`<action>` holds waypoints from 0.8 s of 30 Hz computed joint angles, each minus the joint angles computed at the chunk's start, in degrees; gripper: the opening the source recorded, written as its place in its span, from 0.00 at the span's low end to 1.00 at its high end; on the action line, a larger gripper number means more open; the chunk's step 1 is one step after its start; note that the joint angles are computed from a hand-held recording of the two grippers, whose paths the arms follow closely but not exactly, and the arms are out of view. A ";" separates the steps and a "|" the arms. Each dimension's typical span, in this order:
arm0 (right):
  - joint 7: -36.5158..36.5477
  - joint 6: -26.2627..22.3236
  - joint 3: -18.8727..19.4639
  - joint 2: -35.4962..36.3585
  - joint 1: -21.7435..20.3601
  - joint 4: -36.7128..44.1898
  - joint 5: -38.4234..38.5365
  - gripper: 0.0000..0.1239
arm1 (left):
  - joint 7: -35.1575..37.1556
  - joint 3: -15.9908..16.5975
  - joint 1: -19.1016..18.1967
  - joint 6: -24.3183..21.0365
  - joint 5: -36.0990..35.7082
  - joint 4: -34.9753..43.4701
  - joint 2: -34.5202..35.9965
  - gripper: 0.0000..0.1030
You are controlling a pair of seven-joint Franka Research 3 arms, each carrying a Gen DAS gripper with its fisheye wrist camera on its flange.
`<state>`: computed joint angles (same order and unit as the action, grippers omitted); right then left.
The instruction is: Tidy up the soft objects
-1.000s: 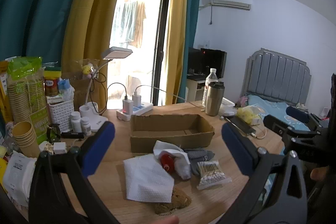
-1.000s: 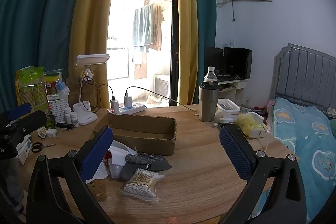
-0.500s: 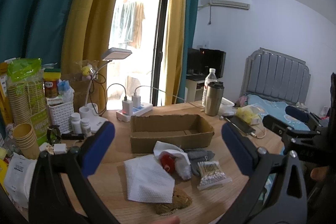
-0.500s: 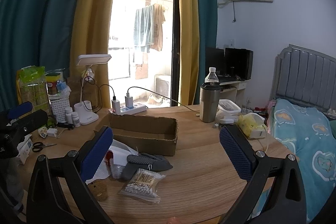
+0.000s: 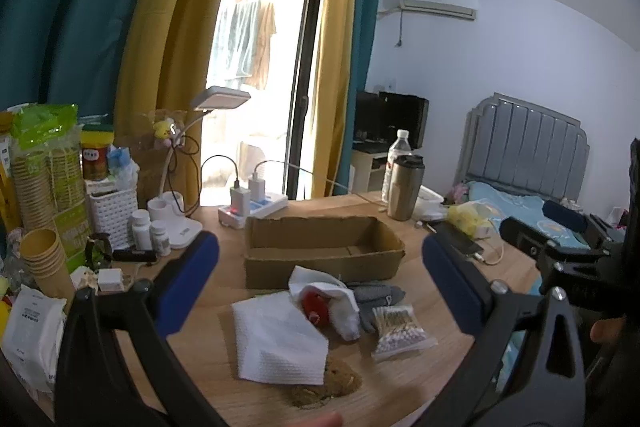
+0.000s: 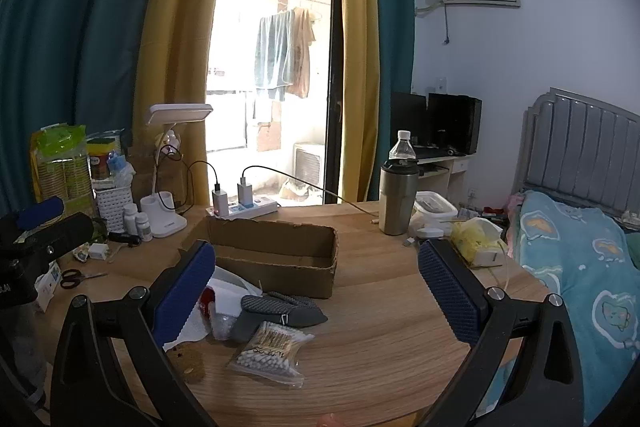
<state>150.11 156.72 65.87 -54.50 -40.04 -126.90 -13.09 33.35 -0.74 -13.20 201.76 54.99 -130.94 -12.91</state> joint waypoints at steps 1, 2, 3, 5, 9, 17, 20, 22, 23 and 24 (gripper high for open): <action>-0.07 0.08 0.05 0.13 0.04 -0.01 -0.04 0.83 | 0.07 -0.06 0.07 -0.05 -0.09 0.07 0.00 1.00; -0.15 0.08 0.08 0.29 0.01 0.09 -0.08 0.83 | 0.49 -0.38 0.33 -0.05 -0.57 -0.09 -0.09 1.00; -0.20 0.03 0.12 0.40 -0.04 0.24 -0.11 0.83 | 0.53 -0.33 0.27 -0.06 -0.61 -0.10 -0.09 1.00; -0.19 -0.01 0.14 0.38 -0.07 0.28 -0.16 0.83 | 0.49 -0.17 0.14 -0.08 -0.51 -0.08 -0.10 1.00; -0.09 -0.08 0.28 0.38 -0.27 0.46 -0.15 0.83 | 0.09 0.09 -0.08 -0.12 -0.09 0.04 -0.06 1.00; -0.40 0.17 0.11 0.70 0.01 0.23 -0.20 0.83 | -0.57 0.19 -0.06 -0.08 0.60 0.18 -0.03 1.00; -0.17 0.36 0.18 0.67 -0.15 0.28 -0.18 0.83 | -0.64 0.17 -0.05 -0.09 0.68 0.16 -0.05 1.00; -0.17 0.39 0.17 0.64 -0.13 0.24 -0.18 0.83 | -0.85 0.29 -0.14 0.03 1.02 0.06 -0.08 1.00; -0.18 0.42 0.16 0.68 -0.10 0.21 -0.17 0.83 | -0.61 0.04 0.06 0.06 0.76 -0.10 -0.15 1.00; -0.20 0.43 0.14 0.68 -0.06 0.18 -0.18 0.83 | -0.62 0.04 0.06 0.06 0.76 -0.10 -0.14 1.00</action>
<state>149.91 157.15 66.01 -53.82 -40.11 -126.72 -13.26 32.74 -0.70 -13.13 201.82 55.75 -131.04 -13.06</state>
